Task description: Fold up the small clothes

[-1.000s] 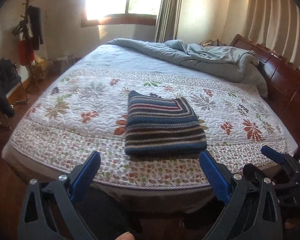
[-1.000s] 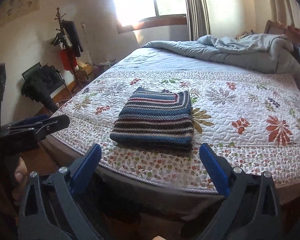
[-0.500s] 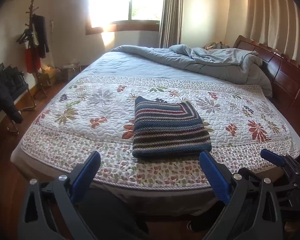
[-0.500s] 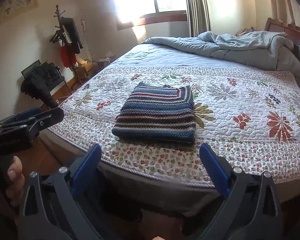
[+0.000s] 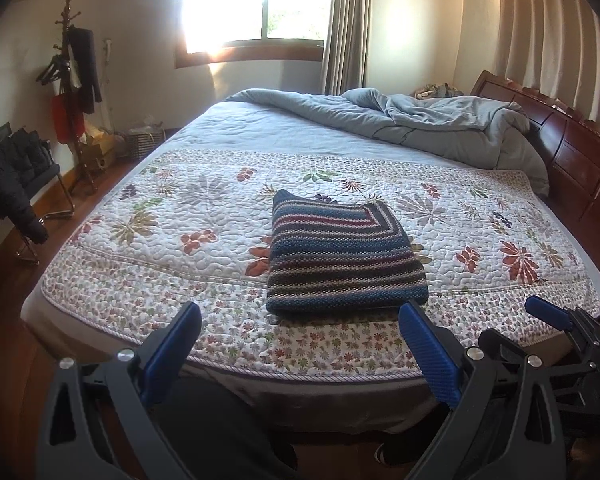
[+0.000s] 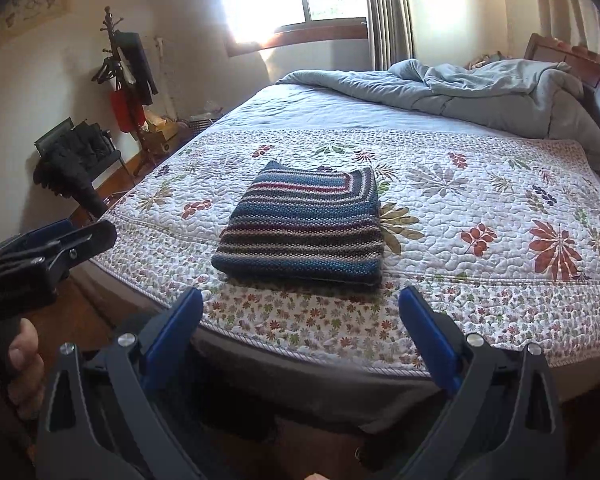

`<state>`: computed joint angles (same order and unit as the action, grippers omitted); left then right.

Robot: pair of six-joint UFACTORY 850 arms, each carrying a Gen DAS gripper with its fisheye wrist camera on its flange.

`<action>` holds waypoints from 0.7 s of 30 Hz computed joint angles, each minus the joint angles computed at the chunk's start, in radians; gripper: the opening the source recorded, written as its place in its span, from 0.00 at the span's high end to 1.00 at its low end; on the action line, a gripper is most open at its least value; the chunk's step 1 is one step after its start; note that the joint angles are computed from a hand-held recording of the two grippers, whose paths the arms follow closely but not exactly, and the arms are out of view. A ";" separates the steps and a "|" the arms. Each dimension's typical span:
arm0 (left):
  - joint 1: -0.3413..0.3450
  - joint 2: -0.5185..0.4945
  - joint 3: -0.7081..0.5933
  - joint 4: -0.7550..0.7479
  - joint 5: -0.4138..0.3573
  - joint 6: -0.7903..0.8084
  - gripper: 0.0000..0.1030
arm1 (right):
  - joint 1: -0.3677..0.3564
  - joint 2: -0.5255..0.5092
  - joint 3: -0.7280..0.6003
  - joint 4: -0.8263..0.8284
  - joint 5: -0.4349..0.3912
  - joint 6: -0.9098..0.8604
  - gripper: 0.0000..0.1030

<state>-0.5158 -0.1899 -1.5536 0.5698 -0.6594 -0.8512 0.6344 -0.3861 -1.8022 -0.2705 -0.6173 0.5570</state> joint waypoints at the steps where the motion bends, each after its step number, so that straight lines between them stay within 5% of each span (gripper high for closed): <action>1: 0.001 -0.001 -0.001 -0.002 0.001 0.002 0.04 | -0.001 -0.004 -0.003 -0.005 0.000 0.004 0.05; 21: -0.001 -0.041 -0.032 0.012 -0.011 0.014 0.04 | -0.025 -0.047 -0.035 -0.027 -0.012 0.027 0.05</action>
<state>-0.5163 -0.2312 -1.5860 0.5821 -0.6699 -0.8373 0.6097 -0.4333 -1.8369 -0.2971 -0.6290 0.5842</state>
